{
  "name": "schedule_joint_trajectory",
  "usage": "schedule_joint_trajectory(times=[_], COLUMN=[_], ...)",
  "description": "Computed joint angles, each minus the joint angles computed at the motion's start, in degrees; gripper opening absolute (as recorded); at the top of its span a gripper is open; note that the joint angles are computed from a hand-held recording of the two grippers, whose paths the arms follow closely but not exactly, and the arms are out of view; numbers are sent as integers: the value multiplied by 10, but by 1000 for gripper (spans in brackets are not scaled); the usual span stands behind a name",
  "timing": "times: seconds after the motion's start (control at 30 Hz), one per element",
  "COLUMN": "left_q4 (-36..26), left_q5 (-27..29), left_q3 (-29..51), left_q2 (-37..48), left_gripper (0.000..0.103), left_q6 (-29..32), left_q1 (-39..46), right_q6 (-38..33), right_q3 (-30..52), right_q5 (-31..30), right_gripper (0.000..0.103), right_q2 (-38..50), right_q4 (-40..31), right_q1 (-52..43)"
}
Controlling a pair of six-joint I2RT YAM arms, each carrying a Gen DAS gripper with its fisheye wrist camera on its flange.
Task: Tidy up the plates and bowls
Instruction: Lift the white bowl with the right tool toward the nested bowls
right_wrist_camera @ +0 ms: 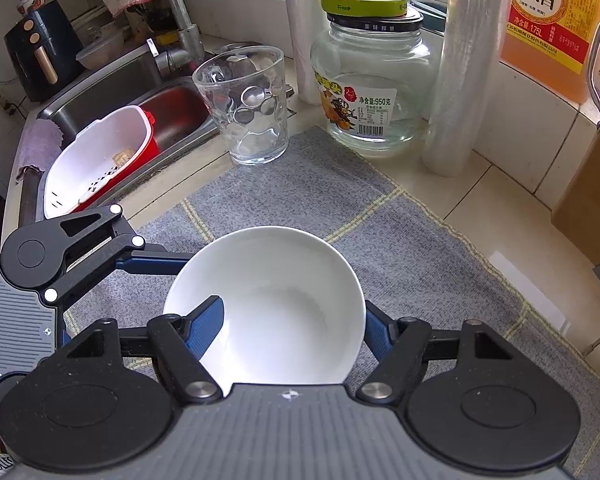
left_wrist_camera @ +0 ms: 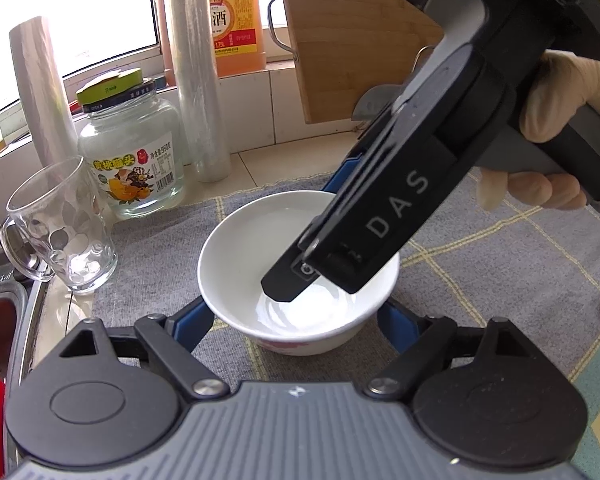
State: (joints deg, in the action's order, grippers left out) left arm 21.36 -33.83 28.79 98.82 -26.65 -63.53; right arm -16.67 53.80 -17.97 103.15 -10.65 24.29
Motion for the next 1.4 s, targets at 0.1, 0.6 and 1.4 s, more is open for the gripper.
schedule_joint_trajectory(times=[0.1, 0.6, 1.4], left_q4=[-16, -164, -355], left_q5=[-4, -43, -96], left_q3=[0, 27, 175], left_q2=[-12, -91, -51], left_gripper=[88, 88, 88], left_q6=[-9, -65, -178], left_q1=[-10, -85, -247], right_q6=[0, -1, -69], right_q3=[-6, -91, -269], right_q5=[0, -16, -74], right_gripper=[78, 78, 79], right_q2=[-10, -130, -484], right_q4=[-3, -20, -171], right_q1=[1, 1, -94])
